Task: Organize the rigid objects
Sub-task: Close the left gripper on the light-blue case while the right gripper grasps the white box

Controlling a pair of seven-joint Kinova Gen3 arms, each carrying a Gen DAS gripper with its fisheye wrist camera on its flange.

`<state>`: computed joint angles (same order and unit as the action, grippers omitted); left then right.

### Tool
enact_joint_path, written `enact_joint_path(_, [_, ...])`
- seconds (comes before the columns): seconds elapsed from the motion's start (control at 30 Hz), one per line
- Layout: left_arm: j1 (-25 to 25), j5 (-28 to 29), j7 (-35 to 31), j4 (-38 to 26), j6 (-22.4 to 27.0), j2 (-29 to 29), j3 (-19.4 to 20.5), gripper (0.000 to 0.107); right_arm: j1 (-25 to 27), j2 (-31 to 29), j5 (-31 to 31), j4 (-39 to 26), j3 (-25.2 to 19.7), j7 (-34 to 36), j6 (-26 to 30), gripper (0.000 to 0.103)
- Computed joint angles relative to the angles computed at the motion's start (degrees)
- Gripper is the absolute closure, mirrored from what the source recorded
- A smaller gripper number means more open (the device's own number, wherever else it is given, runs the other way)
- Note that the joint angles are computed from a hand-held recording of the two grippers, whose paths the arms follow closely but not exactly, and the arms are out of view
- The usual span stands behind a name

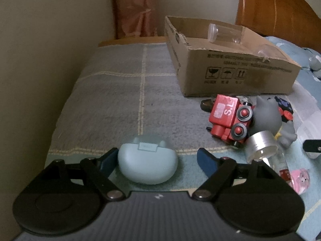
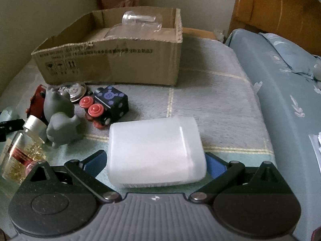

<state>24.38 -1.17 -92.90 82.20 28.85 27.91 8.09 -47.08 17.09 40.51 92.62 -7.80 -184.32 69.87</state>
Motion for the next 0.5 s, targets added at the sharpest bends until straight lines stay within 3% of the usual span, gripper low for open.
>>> enact_joint_path(0.3, [-4.6,1.84,-13.02,-1.6,2.19,0.43,4.17,0.029,1.07,0.07,-1.54,-0.62,0.13,3.93,-0.9,0.0])
enact_joint_path(0.5, [-7.83,7.24,-20.74,-4.75,7.17,1.7,6.37,0.031,1.74,-0.14,-2.33,-0.85,0.19,6.43,-1.43,0.005])
